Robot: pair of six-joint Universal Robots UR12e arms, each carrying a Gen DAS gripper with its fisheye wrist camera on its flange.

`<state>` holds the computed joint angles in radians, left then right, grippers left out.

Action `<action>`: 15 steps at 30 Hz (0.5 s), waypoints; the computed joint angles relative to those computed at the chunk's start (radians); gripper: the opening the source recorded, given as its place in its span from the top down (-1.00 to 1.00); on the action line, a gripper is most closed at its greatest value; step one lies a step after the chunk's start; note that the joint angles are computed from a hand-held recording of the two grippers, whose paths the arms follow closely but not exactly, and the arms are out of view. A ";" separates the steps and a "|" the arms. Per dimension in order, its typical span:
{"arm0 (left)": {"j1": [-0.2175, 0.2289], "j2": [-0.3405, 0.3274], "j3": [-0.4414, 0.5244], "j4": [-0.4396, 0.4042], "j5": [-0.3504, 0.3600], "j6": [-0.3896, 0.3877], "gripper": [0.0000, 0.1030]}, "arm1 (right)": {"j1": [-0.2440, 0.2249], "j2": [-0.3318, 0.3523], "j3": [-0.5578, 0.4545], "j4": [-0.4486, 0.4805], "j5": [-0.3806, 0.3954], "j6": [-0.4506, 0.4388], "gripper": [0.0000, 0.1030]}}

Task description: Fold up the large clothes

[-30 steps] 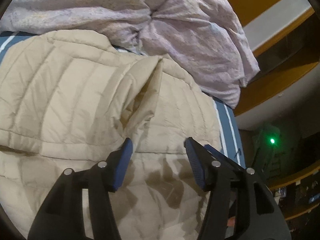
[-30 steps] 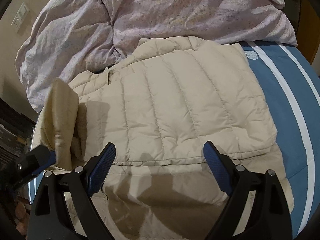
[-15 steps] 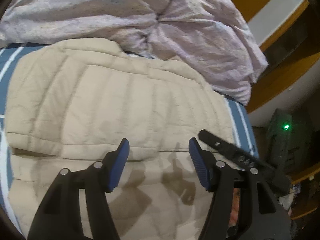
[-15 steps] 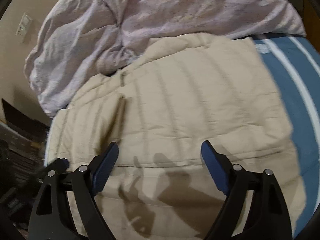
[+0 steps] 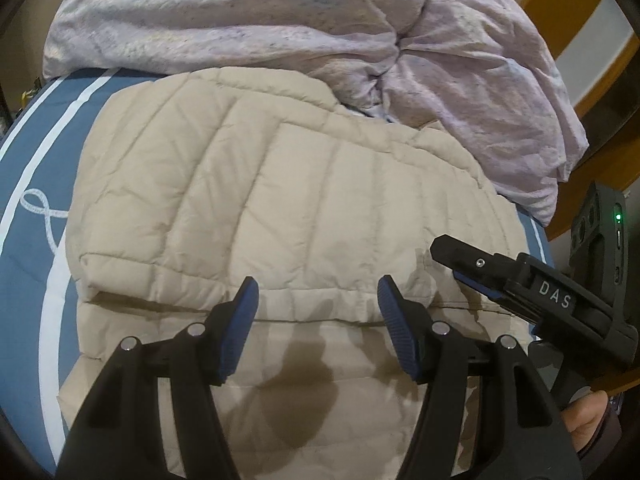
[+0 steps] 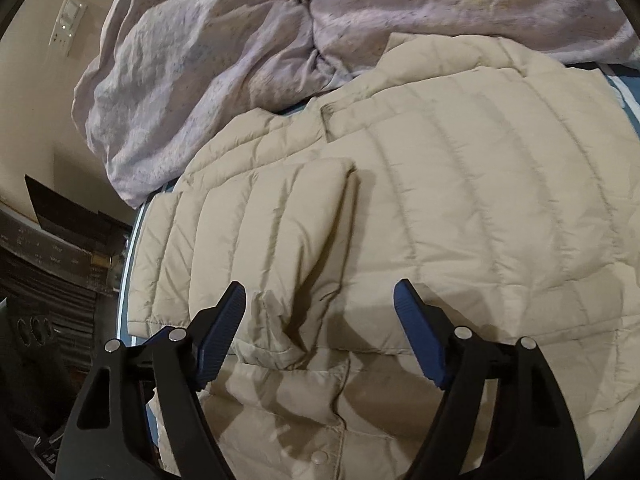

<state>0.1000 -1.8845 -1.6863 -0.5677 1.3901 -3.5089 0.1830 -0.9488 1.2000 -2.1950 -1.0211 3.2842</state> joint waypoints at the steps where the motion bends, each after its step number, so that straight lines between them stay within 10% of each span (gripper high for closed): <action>1: 0.001 0.000 -0.001 -0.001 0.002 -0.001 -0.20 | 0.001 0.001 -0.002 0.004 0.002 -0.003 -0.49; 8: 0.002 -0.001 -0.001 -0.001 0.010 -0.006 -0.20 | 0.008 0.009 -0.014 0.040 0.013 -0.037 -0.27; 15: 0.000 -0.004 0.001 -0.003 0.016 -0.008 -0.20 | 0.018 0.008 -0.010 0.045 0.010 -0.078 0.61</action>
